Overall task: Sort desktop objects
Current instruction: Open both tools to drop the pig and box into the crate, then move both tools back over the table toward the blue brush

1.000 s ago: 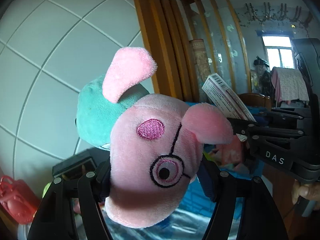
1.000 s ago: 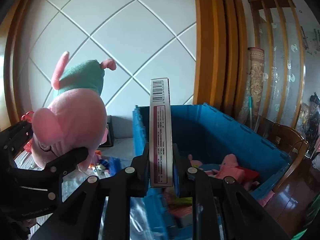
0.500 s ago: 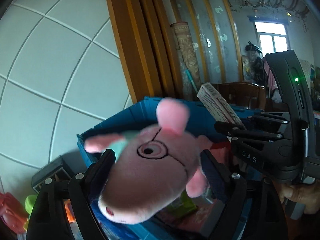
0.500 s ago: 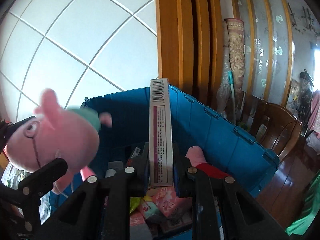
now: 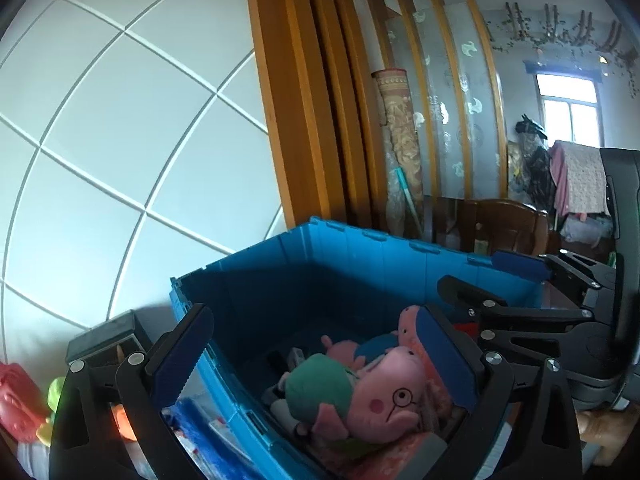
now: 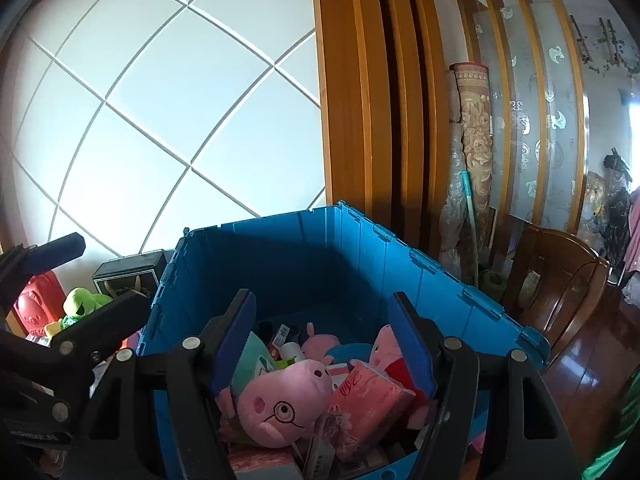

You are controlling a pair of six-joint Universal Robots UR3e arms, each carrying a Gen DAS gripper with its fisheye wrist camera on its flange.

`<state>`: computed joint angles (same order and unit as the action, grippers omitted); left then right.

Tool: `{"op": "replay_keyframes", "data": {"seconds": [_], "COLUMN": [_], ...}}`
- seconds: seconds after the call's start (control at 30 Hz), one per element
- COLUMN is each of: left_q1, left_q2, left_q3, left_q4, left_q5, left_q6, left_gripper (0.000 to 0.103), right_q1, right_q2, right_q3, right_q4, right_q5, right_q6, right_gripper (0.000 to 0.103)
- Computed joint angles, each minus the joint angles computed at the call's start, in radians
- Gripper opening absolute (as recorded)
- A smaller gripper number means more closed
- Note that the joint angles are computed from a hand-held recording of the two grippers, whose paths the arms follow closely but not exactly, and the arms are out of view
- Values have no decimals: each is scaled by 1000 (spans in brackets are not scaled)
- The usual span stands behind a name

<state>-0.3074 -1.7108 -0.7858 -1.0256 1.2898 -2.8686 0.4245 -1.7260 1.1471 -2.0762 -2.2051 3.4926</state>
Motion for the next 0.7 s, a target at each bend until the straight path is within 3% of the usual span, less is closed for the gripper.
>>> {"op": "replay_keyframes", "data": {"seconds": [0.1, 0.27, 0.43, 0.5, 0.6, 0.67, 0.7], "left_q1": [7, 124, 420, 623, 937, 1147, 1251], "left_q2": [28, 205, 446, 556, 680, 724, 732], "left_q3": [-44, -272, -499, -571, -603, -568, -529], "left_q4": [23, 87, 56, -26, -255, -503, -685], "left_q5": [-3, -85, -287, -444, -644, -761, -821], "left_q6": [-19, -13, 57, 139, 309, 492, 632], "left_gripper": [103, 103, 103, 103, 103, 103, 103], "right_q1": [46, 154, 291, 340, 398, 431, 442], "right_q2": [16, 81, 200, 258, 384, 496, 559], "right_q3": [-15, -72, -188, -256, -417, -576, -671], "right_q4": [-2, -7, 4, 19, 64, 120, 162], "right_q5": [-24, -100, -226, -256, -263, -253, -242], "right_q6": [8, 20, 50, 60, 60, 55, 57], "right_gripper": [68, 68, 68, 68, 68, 68, 68]}}
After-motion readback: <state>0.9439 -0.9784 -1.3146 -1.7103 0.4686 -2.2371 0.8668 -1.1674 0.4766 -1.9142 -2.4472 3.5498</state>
